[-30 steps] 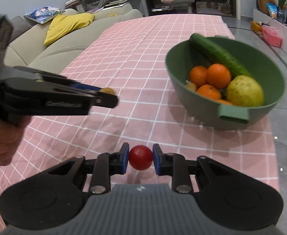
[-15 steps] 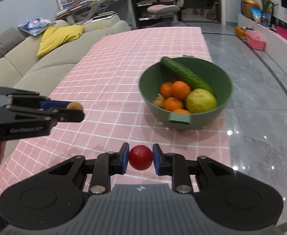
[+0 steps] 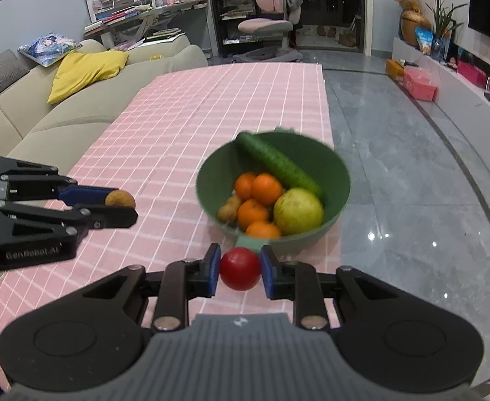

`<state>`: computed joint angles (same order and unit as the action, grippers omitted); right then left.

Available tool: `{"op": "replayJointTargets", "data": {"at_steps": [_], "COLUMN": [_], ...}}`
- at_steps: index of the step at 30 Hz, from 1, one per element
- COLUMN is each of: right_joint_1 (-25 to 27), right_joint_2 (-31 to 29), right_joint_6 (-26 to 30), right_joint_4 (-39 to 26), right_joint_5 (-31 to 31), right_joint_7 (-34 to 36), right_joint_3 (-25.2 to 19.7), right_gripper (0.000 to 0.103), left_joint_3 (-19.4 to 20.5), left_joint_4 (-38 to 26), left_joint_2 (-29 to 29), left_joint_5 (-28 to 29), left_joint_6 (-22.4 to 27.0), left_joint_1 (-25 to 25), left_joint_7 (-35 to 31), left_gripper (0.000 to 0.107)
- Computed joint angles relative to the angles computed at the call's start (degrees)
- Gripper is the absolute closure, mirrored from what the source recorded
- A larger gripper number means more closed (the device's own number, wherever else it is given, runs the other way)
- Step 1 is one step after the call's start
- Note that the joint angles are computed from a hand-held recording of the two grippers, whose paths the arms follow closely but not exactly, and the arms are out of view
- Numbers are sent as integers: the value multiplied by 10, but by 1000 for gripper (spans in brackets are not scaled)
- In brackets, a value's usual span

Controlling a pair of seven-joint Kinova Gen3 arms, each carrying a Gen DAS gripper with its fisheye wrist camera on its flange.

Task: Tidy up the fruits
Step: 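Carry the tomato and kiwi into the green colander and open both tools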

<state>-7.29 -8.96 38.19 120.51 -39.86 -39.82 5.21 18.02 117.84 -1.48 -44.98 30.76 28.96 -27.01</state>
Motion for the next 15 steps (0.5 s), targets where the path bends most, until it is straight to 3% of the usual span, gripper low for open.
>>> {"op": "replayJointTargets", "data": {"at_steps": [10, 15], "right_joint_1": [12, 30], "right_joint_2": [85, 135], "right_joint_6": [-38, -48], "right_joint_4": [-60, -89], "right_joint_5": [-9, -13], "right_joint_7": [-8, -28], "right_joint_3": [-33, -63], "right_gripper": [81, 81], "left_joint_3": [-56, -90], "left_joint_4": [-55, -81], "left_joint_2": [89, 126], "left_joint_5": [-32, -6], "left_joint_6": [-15, -24], "left_joint_1": [34, 43], "left_joint_7": [-29, -83], "left_gripper": [80, 80]}}
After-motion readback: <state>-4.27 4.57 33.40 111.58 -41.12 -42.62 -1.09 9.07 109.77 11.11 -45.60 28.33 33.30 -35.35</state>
